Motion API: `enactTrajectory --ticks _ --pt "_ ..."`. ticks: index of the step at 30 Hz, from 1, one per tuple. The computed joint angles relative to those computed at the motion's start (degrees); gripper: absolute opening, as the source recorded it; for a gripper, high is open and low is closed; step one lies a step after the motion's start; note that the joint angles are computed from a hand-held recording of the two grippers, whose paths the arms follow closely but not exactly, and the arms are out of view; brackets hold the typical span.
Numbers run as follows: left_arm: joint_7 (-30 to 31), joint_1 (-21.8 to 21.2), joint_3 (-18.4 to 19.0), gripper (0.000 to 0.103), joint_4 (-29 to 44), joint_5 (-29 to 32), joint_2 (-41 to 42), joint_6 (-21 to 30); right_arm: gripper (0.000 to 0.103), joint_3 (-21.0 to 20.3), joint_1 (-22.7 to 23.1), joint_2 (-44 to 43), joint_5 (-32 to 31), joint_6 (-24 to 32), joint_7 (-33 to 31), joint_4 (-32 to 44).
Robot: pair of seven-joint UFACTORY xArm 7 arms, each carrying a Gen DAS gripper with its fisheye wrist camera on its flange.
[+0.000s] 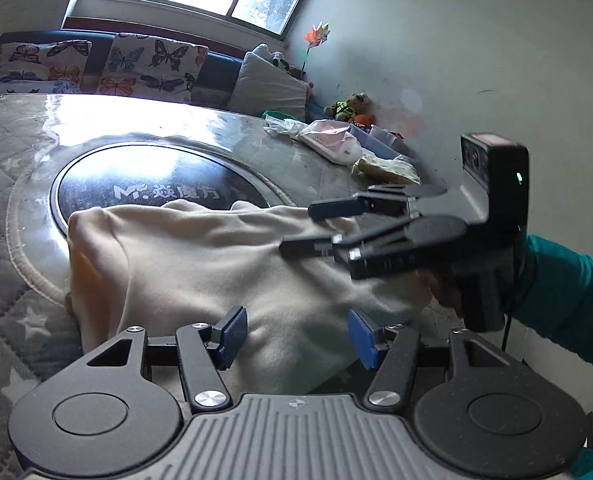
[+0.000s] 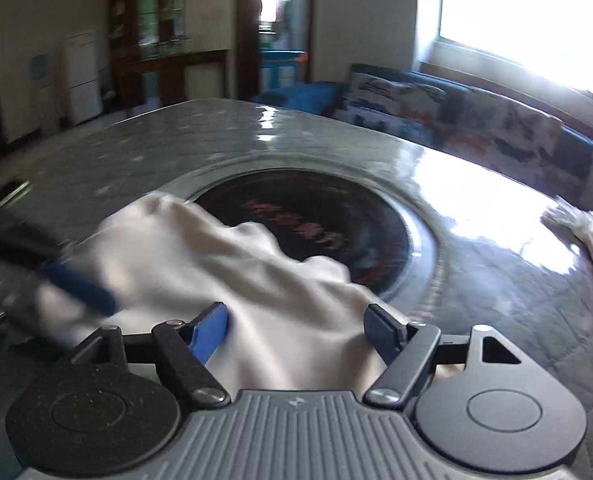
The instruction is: Fold clothes
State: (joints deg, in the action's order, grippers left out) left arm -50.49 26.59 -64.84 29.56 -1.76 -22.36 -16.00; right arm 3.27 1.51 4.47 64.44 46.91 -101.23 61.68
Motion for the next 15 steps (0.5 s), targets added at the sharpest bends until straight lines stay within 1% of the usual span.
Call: enactTrajectory --ticks 3,5,6,8,10,11,13,14,15 --pt "0.1 0.4 -0.4 0.062 0.4 0.5 0.0 0.5 0.076 0.3 0.1 0.9 1.1 0.3 1.9 1.7" --pt "0.1 0.2 -0.3 0.062 0.4 0.8 0.2 0.5 0.077 1.3 1.2 1.0 1.0 -1.6 1.4 1.7" --pt "0.1 -0.5 0.3 0.062 0.2 0.9 0.1 0.7 0.077 1.8 2.0 1.3 0.5 -3.3 1.5 1.7" --pt "-0.1 -3.1 2.6 0.062 -0.6 0.8 -0.2 0.9 0.077 3.1 3.9 2.7 0.3 -9.8 1.4 1.6" --pt "-0.2 -7.3 6.3 0.062 -1.9 0.7 -0.8 1.4 0.077 3.9 4.6 3.8 1.5 -13.8 1.9 2.1" --pt "-0.4 -9.6 8.1 0.062 -2.7 0.4 -1.7 2.1 0.078 4.1 4.7 4.2 1.7 -14.9 3.6 2.5" --pt "-1.3 -13.4 11.1 0.062 -4.3 0.1 -4.0 3.5 0.078 4.2 4.5 4.3 1.4 -15.1 7.0 3.1" --pt "-2.0 -15.1 12.5 0.062 -5.2 -0.1 -5.7 4.1 0.078 4.4 4.3 3.9 2.0 -15.6 6.9 2.9" --pt "-3.1 -16.0 13.3 0.063 -6.2 -0.3 -8.1 5.0 0.078 4.5 4.1 3.3 3.2 -16.2 5.4 2.4"
